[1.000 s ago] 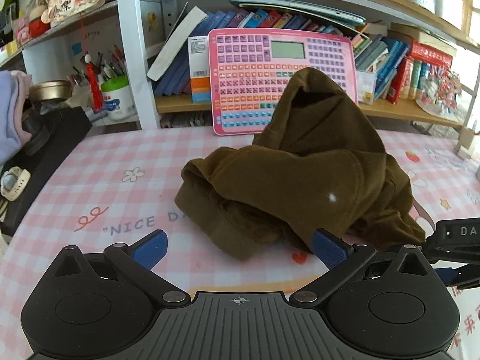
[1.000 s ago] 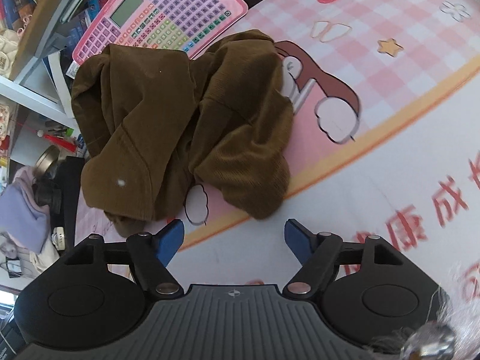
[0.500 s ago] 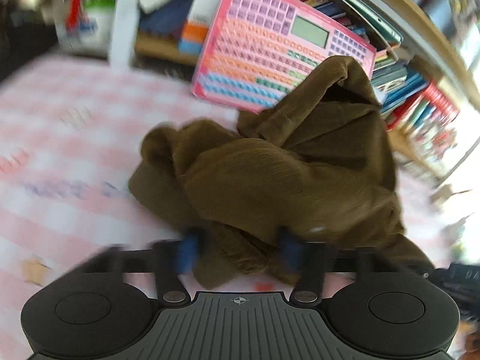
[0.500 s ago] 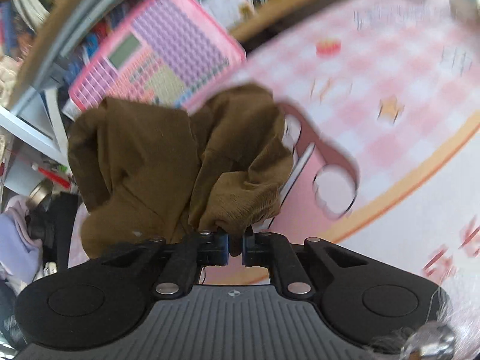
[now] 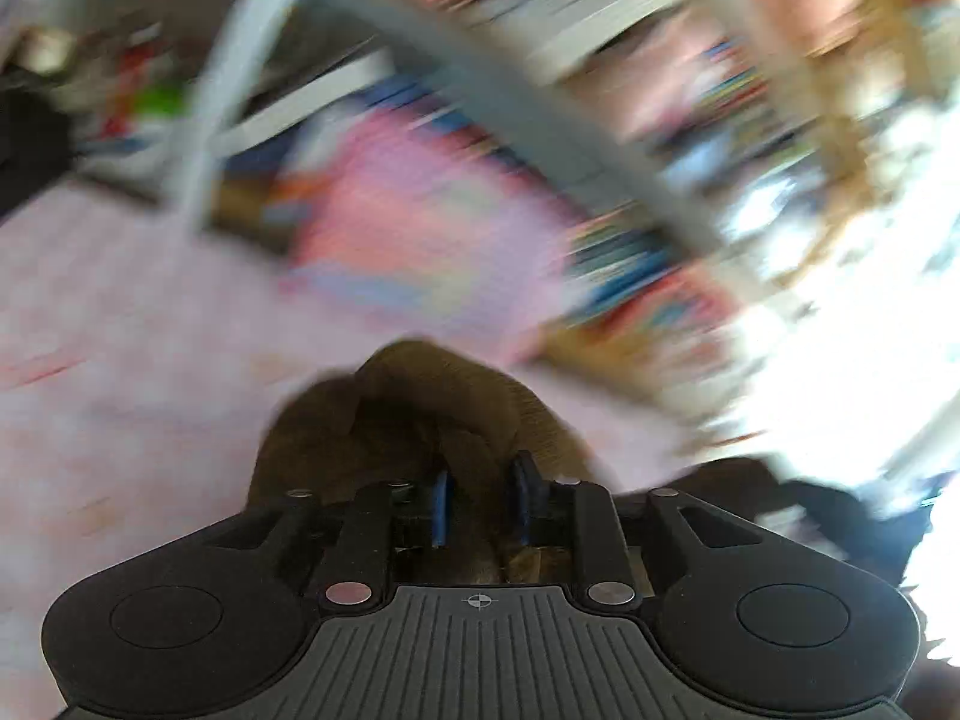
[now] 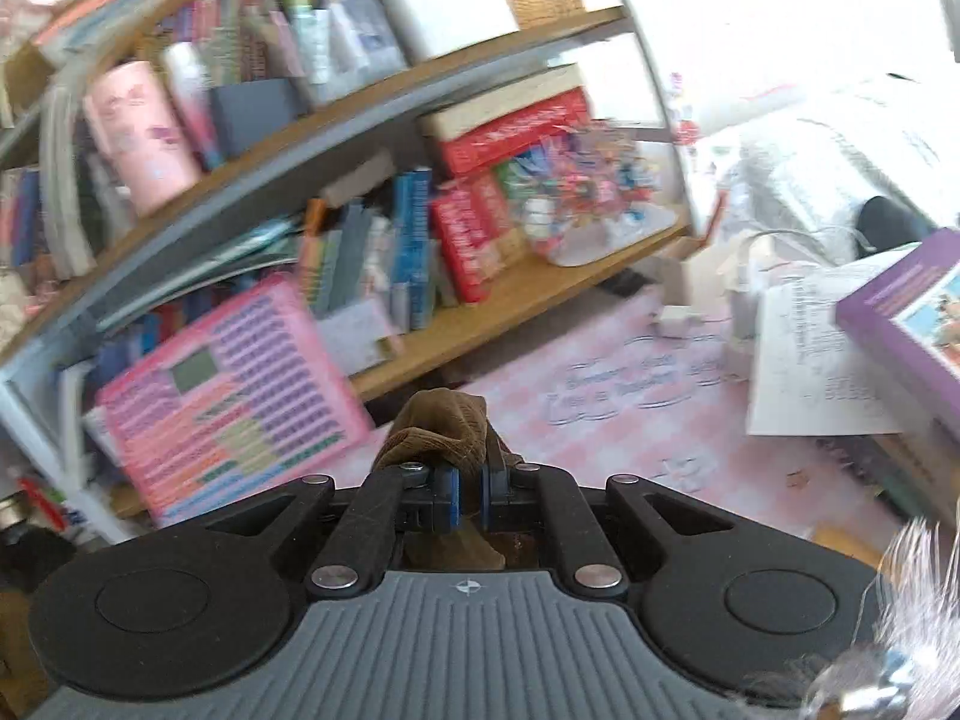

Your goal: Fold clothes

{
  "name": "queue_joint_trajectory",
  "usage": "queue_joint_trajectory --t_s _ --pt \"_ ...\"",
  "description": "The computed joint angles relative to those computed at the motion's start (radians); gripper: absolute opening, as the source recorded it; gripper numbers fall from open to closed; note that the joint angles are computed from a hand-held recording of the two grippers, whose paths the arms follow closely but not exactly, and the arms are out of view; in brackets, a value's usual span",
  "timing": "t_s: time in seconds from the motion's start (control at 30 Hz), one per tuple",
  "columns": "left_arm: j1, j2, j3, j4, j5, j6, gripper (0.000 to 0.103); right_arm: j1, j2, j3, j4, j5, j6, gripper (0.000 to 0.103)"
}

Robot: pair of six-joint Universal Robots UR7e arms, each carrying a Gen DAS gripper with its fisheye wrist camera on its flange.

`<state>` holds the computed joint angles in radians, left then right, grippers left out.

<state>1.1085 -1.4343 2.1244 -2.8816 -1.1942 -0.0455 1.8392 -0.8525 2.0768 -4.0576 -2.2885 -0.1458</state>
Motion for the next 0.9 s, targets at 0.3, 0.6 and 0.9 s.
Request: queue_joint_trajectory --t_s 0.3,0.6,0.9 --pt "0.013 -0.128 0.112 0.11 0.162 -0.176 0.056 -0.053 -0.001 -0.036 -0.116 -0.123 -0.082 0.006" --pt "0.054 -0.089 0.128 0.107 0.141 -0.218 0.064 0.004 -0.037 0.04 0.247 -0.035 -0.208 0.039" --pt "0.084 0.025 0.079 0.037 0.099 -0.184 0.008 0.067 -0.036 0.088 0.407 0.124 -0.194 0.043"
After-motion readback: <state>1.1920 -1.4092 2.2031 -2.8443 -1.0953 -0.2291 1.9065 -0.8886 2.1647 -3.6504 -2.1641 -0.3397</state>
